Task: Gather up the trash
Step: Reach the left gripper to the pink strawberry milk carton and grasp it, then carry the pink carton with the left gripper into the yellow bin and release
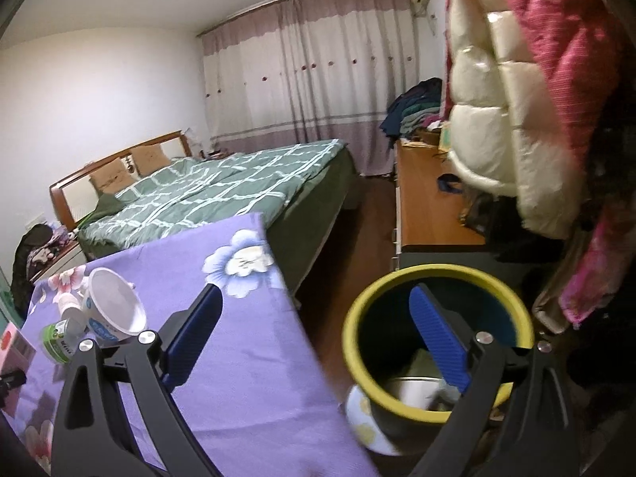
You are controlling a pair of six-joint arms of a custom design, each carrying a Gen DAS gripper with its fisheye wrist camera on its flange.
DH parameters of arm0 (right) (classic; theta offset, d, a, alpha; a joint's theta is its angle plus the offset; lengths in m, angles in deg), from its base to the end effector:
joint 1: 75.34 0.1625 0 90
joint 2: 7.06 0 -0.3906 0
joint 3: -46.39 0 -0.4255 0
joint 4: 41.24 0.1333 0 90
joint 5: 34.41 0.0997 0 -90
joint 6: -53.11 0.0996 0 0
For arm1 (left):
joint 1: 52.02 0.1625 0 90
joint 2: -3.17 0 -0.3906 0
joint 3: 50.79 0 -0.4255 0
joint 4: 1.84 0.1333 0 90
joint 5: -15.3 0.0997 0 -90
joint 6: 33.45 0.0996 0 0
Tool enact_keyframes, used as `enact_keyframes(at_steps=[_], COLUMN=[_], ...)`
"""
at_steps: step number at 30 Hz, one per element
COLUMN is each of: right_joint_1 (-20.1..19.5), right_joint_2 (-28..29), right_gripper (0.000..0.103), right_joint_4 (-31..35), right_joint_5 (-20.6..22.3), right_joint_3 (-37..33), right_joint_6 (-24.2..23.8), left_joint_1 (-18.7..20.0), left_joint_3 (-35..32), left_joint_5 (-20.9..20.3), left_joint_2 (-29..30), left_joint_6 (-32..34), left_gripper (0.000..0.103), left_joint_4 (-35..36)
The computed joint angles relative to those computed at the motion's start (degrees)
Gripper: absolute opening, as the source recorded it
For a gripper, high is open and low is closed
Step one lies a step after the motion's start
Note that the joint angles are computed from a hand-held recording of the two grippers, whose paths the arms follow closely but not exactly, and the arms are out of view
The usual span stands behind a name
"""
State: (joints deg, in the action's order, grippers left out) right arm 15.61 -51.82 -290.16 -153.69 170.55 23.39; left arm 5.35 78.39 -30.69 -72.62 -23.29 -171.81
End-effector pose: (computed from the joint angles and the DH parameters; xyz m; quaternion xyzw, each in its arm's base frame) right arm 0.0922 -0.4577 0.1015 0.0408 -0.7600 0.5511 0.3419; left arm -0.0833 -0.5057 0.1801 0.2490 0.8716 -0.2801 0.3161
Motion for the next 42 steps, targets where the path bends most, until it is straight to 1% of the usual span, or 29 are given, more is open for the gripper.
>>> enact_keyframes(at_steps=[3,6,7,11,12,15,19,21,24,26,28,31,35,36,38,40,42], right_joint_1=[-1.05,-2.04,-2.27,-4.28,-4.69,-6.42,-8.5,-9.59,-11.0,-12.0,-12.94,-14.78,-16.91,-17.16,-17.48,-17.62,-17.14], right_joint_2=[-2.6,-4.79,-5.25,-8.11,-8.68,-10.87,-12.92,-14.22,-15.56,-16.33,-16.9,-18.41,-19.87,-20.09,-20.25,-20.44,-19.83], right_gripper=[0.09,0.09,0.09,0.09,0.09,0.09,0.091,0.091,0.091,0.091,0.091,0.091,0.091,0.091,0.091,0.091,0.091], right_joint_4=[-2.27,-3.91,-4.93,-7.57,-8.1,-8.55,-9.65,-9.97,-10.82,-10.78,-10.59,-10.1,-9.75,-9.74,-9.45,-8.94,-9.12], right_joint_5=[-0.24,-1.06,-1.54,-1.43,-1.34,-0.38,0.61,1.32,1.32,1.39,1.56,2.27,3.44,3.51,3.39,3.72,3.41], right_joint_3=[3.4,6.31,7.06,9.93,10.57,12.53,14.48,15.52,16.62,17.19,17.61,18.76,19.68,19.77,19.68,19.75,19.39], right_joint_6=[0.49,0.27,-0.05,-0.52,-0.4,0.16,0.43,0.85,0.44,0.63,0.98,2.08,3.29,3.36,3.49,3.91,3.72], left_joint_1=[-1.87,-3.75,-4.51,-7.11,-7.64,-8.92,-10.27,-10.83,-11.55,-11.66,-11.72,-12.05,-12.43,-12.49,-12.97,-13.22,-13.36], left_joint_3=[-0.13,-1.7,-2.09,-6.06,-7.82,-13.1,-21.27,-25.83,-31.44,-34.54,-38.72,-43.37,-47.73,-48.79,-50.37,-49.42,-46.44], left_joint_5=[-2.94,-7.66,-8.62,-12.37,-14.05,-17.4,-20.84,-22.07,-22.55,-22.76,-23.84,-24.23,-24.05,-23.98,-21.91,-20.93,-21.33], left_joint_2=[-0.04,2.28,3.1,9.57,11.73,18.02,26.64,31.24,37.27,40.3,44.01,48.39,52.66,53.63,55.52,55.08,52.49], left_joint_6=[-0.92,-0.86,-0.93,0.78,1.22,1.39,0.82,0.55,1.11,1.17,0.75,0.58,0.38,0.38,-0.04,-0.26,-0.33], left_gripper=[0.051,0.051,0.05,0.051,0.051,0.05,0.051,0.051,0.051,0.051,0.051,0.051,0.051,0.052,0.087,0.089,0.089], left_joint_4=[1.4,2.79,3.11,2.85,3.24,4.5,7.97,9.94,11.37,12.82,15.61,18.17,19.02,18.92,16.53,13.01,10.15])
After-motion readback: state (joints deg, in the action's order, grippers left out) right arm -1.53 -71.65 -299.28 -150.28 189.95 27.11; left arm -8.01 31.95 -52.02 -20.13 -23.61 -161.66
